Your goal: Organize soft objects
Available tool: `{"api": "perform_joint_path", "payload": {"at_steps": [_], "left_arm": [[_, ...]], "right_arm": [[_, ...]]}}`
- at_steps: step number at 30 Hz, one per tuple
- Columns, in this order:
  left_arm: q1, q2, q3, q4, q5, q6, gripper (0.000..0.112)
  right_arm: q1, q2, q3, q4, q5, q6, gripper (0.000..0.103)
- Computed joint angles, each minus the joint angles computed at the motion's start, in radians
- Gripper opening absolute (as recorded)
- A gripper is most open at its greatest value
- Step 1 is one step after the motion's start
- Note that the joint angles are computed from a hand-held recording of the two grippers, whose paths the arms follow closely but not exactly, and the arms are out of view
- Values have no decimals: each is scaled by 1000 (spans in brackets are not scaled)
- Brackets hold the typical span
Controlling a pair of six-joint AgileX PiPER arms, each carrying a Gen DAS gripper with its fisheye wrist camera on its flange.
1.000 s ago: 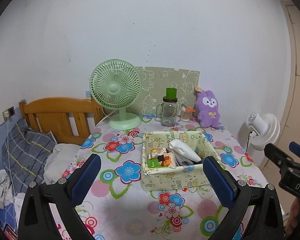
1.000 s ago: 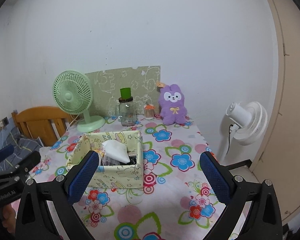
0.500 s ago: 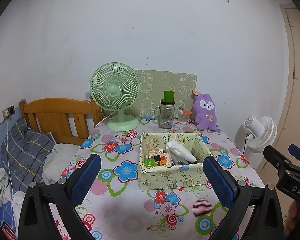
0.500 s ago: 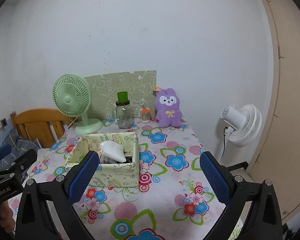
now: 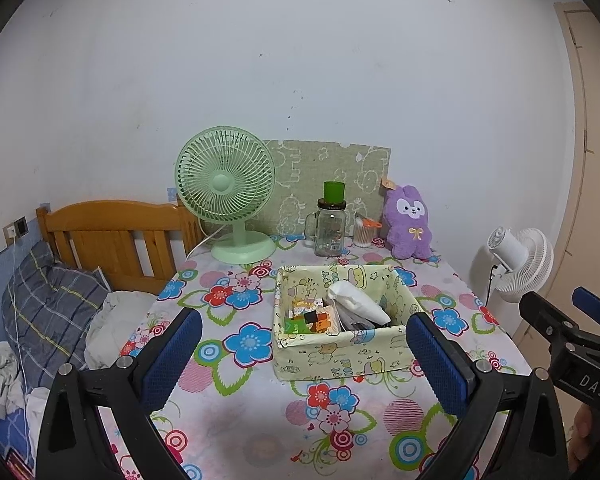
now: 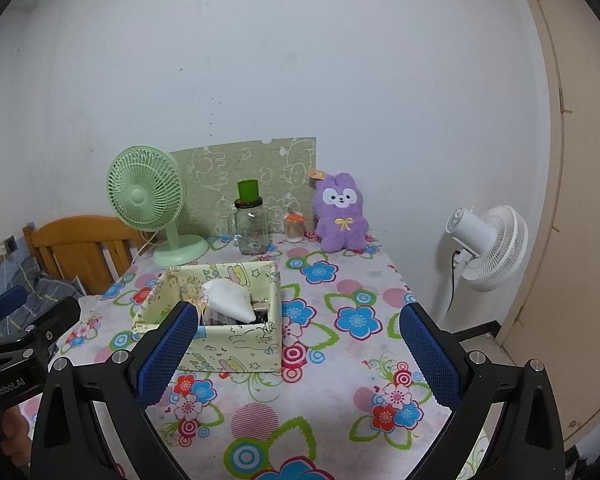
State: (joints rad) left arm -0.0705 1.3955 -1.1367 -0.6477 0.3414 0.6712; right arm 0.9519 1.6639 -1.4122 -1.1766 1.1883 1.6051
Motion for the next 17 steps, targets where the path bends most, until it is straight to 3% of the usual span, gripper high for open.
{"api": "perform_joint_path", "payload": {"at_steps": [17], "left_arm": [[3,-8,5,-23,-4,23,103]], "right_arm": [[3,11,-9,-5,10,0,102]]}}
